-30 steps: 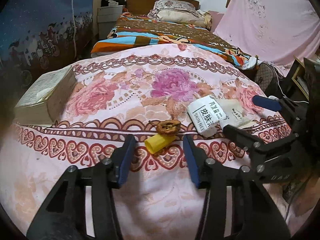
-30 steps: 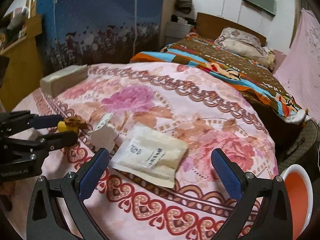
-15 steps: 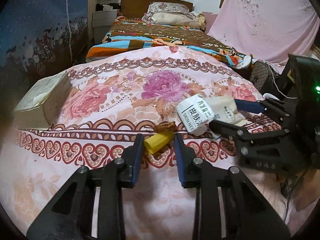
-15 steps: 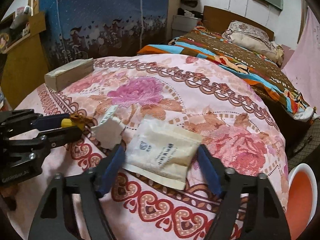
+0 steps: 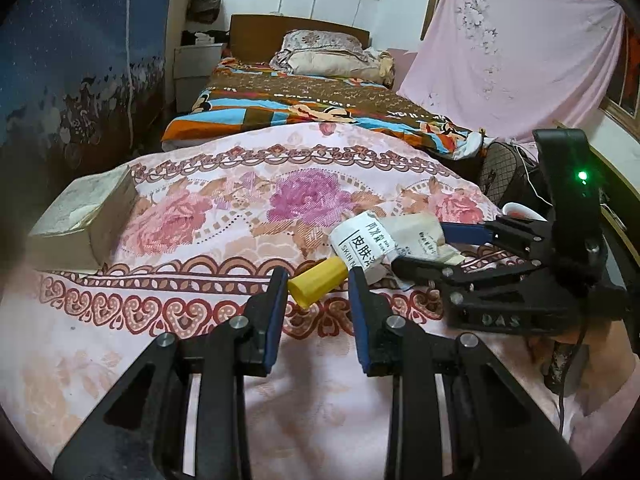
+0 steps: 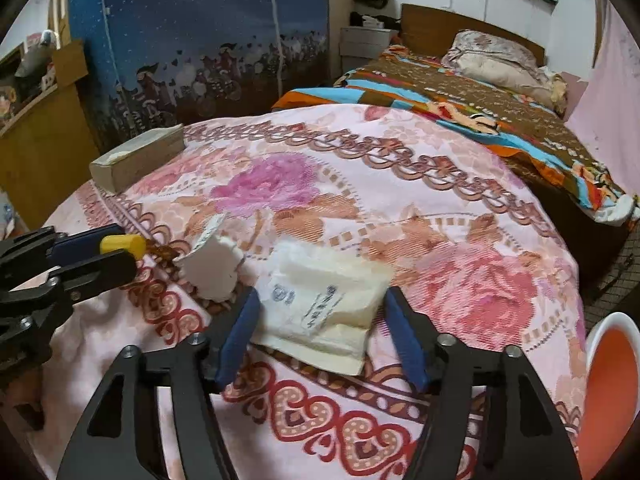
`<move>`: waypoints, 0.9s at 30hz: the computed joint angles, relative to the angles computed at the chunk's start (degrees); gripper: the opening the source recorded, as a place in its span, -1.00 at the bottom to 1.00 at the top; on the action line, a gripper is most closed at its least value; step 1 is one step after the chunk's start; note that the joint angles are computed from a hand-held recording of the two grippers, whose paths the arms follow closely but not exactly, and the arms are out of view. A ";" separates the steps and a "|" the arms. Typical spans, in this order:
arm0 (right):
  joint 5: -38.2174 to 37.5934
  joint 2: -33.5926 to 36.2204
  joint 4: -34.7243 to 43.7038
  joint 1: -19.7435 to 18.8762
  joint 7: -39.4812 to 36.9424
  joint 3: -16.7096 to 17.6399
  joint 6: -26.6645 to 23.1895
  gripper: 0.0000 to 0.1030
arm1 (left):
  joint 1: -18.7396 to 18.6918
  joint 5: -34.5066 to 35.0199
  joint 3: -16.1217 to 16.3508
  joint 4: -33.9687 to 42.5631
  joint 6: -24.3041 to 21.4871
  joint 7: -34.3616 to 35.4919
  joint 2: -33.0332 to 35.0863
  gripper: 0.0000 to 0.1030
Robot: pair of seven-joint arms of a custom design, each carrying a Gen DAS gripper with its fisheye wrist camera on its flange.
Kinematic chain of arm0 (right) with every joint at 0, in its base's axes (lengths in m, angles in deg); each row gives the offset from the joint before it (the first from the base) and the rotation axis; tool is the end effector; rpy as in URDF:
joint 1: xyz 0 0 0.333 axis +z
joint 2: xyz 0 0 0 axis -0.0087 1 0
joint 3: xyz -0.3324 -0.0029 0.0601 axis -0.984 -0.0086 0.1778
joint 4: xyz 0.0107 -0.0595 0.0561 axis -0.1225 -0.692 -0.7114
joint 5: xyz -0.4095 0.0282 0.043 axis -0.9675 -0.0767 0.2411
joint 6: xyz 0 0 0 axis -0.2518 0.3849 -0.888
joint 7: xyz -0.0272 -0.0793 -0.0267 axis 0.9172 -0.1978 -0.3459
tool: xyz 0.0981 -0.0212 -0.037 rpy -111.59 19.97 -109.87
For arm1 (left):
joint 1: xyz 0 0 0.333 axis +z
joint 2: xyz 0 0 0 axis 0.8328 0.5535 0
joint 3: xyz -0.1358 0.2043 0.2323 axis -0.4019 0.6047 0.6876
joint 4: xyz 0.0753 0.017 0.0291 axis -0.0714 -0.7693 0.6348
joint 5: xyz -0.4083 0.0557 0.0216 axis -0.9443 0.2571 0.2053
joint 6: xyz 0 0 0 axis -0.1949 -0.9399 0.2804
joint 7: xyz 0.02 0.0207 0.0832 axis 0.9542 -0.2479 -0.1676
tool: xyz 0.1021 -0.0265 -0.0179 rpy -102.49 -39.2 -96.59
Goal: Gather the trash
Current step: 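Close the right gripper on the white packet while the left closes on the yellow item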
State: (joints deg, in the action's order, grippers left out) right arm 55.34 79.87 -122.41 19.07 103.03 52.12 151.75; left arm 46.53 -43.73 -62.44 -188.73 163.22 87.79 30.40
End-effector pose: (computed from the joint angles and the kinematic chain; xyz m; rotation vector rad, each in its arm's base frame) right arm 0.5263 0.2639 0.4630 -2.0420 1.4256 -0.5098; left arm 0.4801 -0.0416 0.4618 -1.5573 2.0363 -1.1011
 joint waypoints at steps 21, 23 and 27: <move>-6.86 0.79 1.48 0.91 2.28 0.35 -4.30 0.40 | 1.65 0.86 -0.01 0.51 -2.29 -3.37 0.81 -0.71; -6.55 0.63 1.16 0.86 2.14 0.35 -3.54 0.32 | 1.29 -0.37 0.15 0.38 -1.87 -2.04 0.54 -0.71; -6.45 0.12 0.38 0.60 3.10 0.16 -2.01 0.20 | -0.39 -8.23 1.07 -0.16 0.07 5.65 -1.04 -0.71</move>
